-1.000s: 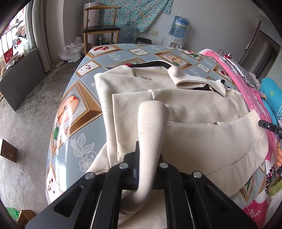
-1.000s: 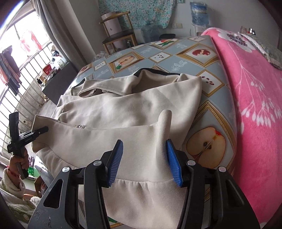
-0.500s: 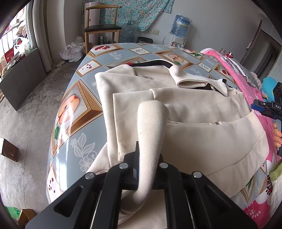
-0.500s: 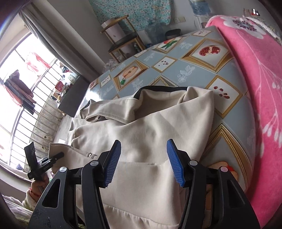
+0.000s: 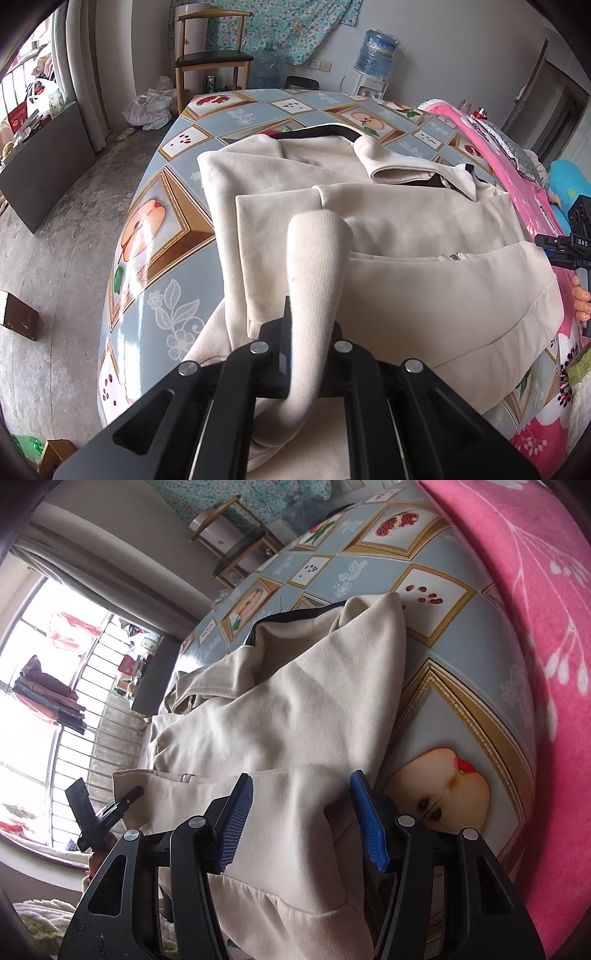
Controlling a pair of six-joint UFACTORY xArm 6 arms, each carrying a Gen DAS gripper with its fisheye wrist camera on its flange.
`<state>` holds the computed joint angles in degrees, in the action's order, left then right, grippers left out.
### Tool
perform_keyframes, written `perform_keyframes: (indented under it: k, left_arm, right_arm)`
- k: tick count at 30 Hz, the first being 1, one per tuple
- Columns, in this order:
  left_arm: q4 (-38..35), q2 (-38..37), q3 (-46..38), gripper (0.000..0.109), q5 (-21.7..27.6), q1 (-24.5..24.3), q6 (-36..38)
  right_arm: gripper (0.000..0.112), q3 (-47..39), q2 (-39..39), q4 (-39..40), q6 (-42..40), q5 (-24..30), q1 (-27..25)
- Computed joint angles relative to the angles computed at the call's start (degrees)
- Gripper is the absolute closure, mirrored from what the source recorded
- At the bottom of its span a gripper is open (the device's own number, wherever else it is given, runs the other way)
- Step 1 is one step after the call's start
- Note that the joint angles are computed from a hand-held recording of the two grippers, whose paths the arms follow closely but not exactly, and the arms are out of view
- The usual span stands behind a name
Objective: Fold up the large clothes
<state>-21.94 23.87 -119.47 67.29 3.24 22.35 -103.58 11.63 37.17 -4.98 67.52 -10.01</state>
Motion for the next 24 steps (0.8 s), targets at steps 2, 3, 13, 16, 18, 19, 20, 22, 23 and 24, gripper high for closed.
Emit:
perform_keyframes:
  k: [2, 3, 13, 16, 18, 19, 20, 22, 23, 24]
  left_arm:
    - [0.1, 0.01, 0.02, 0.103, -0.12, -0.08, -0.17]
    - [0.13, 0.06, -0.07, 0.103, -0.11, -0.12, -0.26]
    - [0.2, 0.09, -0.18, 0.103, -0.02, -0.13, -0.3]
    - [0.19, 0.09, -0.19, 0.103, -0.01, -0.12, -0.27]
    - [0.15, 0.08, -0.2, 0.103, 0.06, -0.07, -0.34]
    - [0.17, 0.1, -0.23, 0.103, 0.03, -0.13, -0.43]
    - [0.23, 0.1, -0.22, 0.103, -0.02, -0.17, -0.38]
    - [0.24, 0.1, -0.21, 0.103, -0.02, -0.16, -0.33]
    - [0.26, 0.1, -0.24, 0.103, 0.01, -0.12, -0.28]
    - [0.26, 0.13, -0.29, 0.103, 0.07, -0.09, -0.28]
  right_arm:
    - [0.058, 0.74, -0.63, 0.99, 0.36, -0.43, -0.85]
    - [0.057, 1.23, -0.9, 1.25, 0.88, -0.73, -1.17]
    - [0.057, 2.02, -3.14, -1.92, -1.84, 3.23, 0.94]
    - [0.057, 1.53, -4.35, -4.88, -5.01, 3.99, 2.48]
    - [0.057, 0.64, -4.31, -6.07, -7.16, 4.74, 3.28]
    - [0.057, -0.02, -3.98, -6.57, -7.79, 5.11, 3.68]
    - [0.057, -0.83, -3.4, -6.87, -8.31, 5.46, 3.93]
    - [0.057, -1.99, -2.13, -7.06, -8.36, 5.29, 4.15]
    - [0.057, -2.82, -1.15, -6.87, -7.84, 5.19, 4.13]
    - [0.057, -3.54, -0.11, -6.67, -7.11, 5.01, 3.92]
